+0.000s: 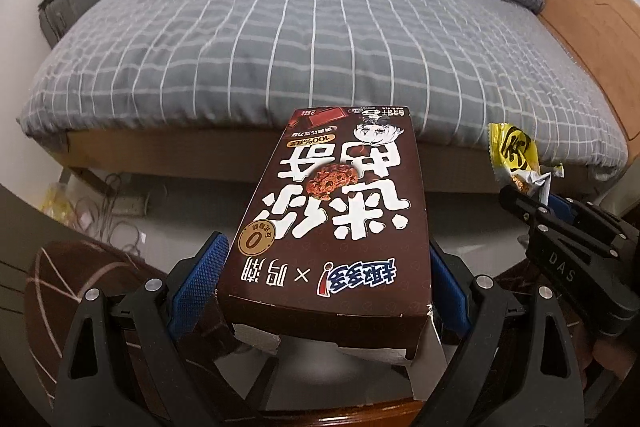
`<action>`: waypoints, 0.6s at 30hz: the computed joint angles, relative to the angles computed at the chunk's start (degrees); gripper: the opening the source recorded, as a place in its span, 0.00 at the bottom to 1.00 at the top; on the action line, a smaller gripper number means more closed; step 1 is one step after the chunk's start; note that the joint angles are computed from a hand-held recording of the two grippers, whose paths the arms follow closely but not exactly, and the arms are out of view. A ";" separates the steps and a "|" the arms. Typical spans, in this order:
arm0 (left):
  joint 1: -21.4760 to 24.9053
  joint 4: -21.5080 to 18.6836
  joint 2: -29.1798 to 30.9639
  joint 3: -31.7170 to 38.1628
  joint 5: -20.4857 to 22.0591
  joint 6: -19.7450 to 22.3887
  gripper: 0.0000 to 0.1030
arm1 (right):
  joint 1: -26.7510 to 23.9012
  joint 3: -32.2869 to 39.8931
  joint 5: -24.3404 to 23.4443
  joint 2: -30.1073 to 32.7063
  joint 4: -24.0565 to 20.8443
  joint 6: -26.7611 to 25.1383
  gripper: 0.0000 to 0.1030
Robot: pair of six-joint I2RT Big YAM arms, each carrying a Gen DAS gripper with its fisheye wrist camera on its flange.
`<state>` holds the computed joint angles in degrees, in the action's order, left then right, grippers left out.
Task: Collect trash
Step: 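Carry the snack box in the left tool over the bin while the right tool carries the packet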
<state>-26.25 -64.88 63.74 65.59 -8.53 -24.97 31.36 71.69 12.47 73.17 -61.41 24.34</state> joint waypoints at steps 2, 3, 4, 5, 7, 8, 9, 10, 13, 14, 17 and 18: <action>-0.04 -0.32 -0.09 -0.74 -0.01 -0.08 0.87 | 0.14 -1.04 -0.32 -0.29 0.11 0.37 0.27; 0.04 -0.11 -0.22 -1.29 0.17 -0.17 0.87 | 0.21 -1.38 -0.32 -0.30 0.23 0.57 0.27; -0.08 0.02 -0.27 -1.65 0.20 -0.43 0.87 | 0.16 -1.88 -0.52 -0.31 0.38 0.83 0.27; -0.12 0.20 -0.17 -1.95 0.42 -0.48 0.87 | 0.10 -2.42 -0.86 -0.34 0.55 1.05 0.27; -0.25 1.13 0.16 -2.92 1.09 -0.35 0.87 | 0.04 -3.21 -1.53 -0.04 0.95 1.54 0.27; -0.36 1.62 0.55 -3.34 1.26 -0.24 0.87 | 0.01 -3.71 -1.75 0.08 1.29 1.63 0.27; -0.34 2.01 0.82 -3.64 1.37 -0.10 0.87 | -0.05 -4.05 -1.99 0.23 1.59 1.63 0.27; -0.29 2.60 1.36 -4.09 1.56 0.02 0.87 | -0.19 -4.66 -2.49 0.41 2.10 1.65 0.27; 0.10 3.99 2.85 -4.81 2.15 0.41 0.87 | -0.82 -5.54 -3.61 1.24 3.11 1.44 0.27; 0.39 4.52 3.45 -4.98 2.40 0.52 0.87 | -1.04 -5.80 -3.95 1.46 3.41 1.42 0.27; 1.09 5.91 5.38 -5.03 2.94 0.92 0.87 | -1.82 -6.30 -5.05 2.57 4.23 1.15 0.27; 1.26 6.17 6.01 -4.87 3.06 1.06 0.87 | -2.03 -6.43 -5.30 2.81 4.49 1.02 0.27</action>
